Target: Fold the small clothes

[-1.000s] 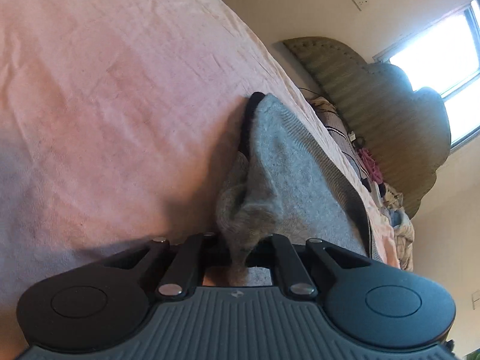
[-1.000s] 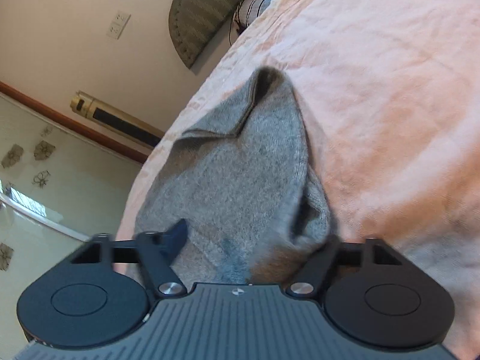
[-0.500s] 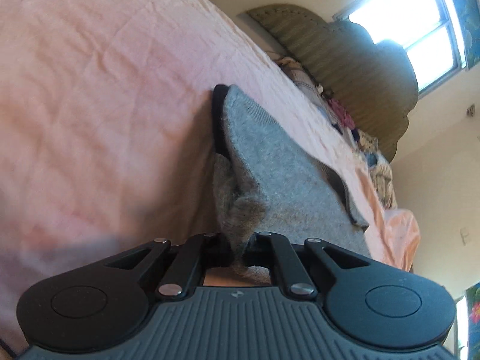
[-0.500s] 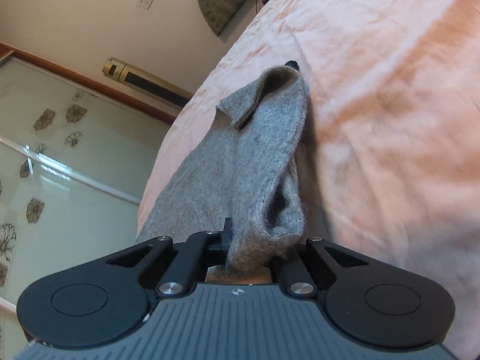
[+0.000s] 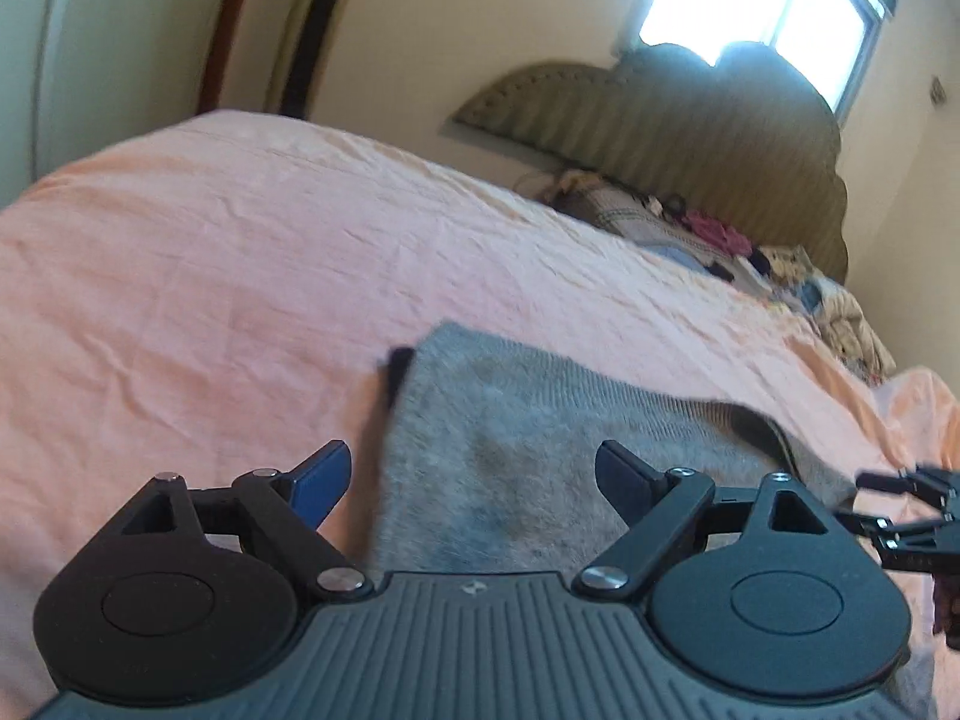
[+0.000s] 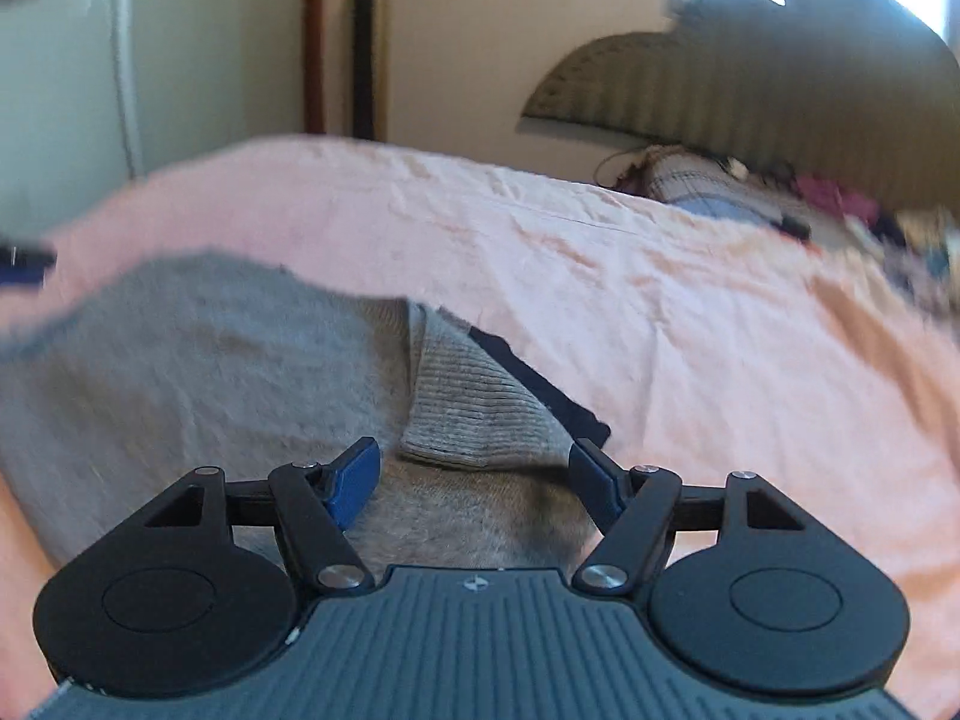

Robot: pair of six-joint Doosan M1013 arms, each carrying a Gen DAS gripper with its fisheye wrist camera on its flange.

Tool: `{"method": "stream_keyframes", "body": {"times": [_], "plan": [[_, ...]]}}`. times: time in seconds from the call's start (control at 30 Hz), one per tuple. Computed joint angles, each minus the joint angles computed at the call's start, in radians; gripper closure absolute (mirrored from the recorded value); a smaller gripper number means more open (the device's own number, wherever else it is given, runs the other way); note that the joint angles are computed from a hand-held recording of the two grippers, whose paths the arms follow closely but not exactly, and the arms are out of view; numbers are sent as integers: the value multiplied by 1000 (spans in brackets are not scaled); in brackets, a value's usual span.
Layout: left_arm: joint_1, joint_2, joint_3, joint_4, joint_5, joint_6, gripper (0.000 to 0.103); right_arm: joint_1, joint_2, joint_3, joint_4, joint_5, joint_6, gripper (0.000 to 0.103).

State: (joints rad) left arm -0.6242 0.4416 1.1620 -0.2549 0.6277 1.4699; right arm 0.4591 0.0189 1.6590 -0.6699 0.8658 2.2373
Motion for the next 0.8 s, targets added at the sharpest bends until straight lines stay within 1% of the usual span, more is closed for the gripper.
{"method": "stream_keyframes", "body": {"times": [0.03, 0.07, 0.1, 0.13, 0.17, 0.2, 0.27, 0.3, 0.33, 0.4, 0.47, 0.5, 0.53, 0.57, 0.6, 0.63, 0.67, 0.7, 0.73, 0.77, 0.8], "plan": [[-11, 23, -25, 44, 54, -22, 14, -6, 33, -25, 4, 11, -50, 40], [-28, 32, -23, 123, 55, -75, 15, -16, 60, -46, -6, 41, -49, 40], [-44, 18, 7, 202, 5, -93, 14, -26, 74, -59, -47, 64, 6, 40], [-50, 15, 17, 230, 4, -81, 14, -33, 72, -56, -97, 66, 112, 41], [-50, 11, 21, 223, 12, -72, 14, -44, 61, -51, -122, 52, 218, 41], [-45, 2, 32, 200, 1, -64, 14, -54, 40, -36, -132, 13, 316, 41], [-31, -20, 56, 165, -13, -51, 13, -78, -16, 21, -95, -110, 426, 31], [-25, -25, 62, 168, -18, -59, 13, -85, -38, 44, -63, -142, 446, 17], [-19, -30, 66, 175, -18, -72, 13, -88, -53, 60, -31, -145, 454, 7], [-9, -28, 55, 173, 8, -102, 14, -89, -73, 85, 41, -119, 456, 7], [5, -22, 38, 112, 52, -93, 14, -92, -91, 113, 105, -120, 477, 11], [8, -20, 35, 84, 62, -79, 24, -95, -100, 129, 155, -142, 480, 15], [8, -20, 35, 68, 66, -62, 45, -97, -107, 143, 198, -163, 471, 21], [7, -20, 35, 55, 70, -43, 53, -84, -114, 155, 195, -167, 488, 24], [7, -19, 35, 36, 71, -23, 70, -66, -119, 162, 177, -164, 500, 29], [6, -16, 31, 26, 75, -15, 79, -56, -117, 163, 167, -160, 493, 33], [4, -13, 29, 38, 73, -27, 84, -49, -112, 158, 151, -148, 489, 37], [2, -12, 28, 63, 68, -61, 93, -52, -110, 155, 161, -149, 473, 49], [5, -13, 27, 64, 68, -87, 95, -64, -113, 154, 206, -165, 446, 70], [9, -21, 33, 59, 58, -101, 96, -74, -116, 154, 241, -177, 431, 76], [11, -34, 47, 66, 41, -105, 98, -73, -118, 152, 229, -176, 441, 77]]}}
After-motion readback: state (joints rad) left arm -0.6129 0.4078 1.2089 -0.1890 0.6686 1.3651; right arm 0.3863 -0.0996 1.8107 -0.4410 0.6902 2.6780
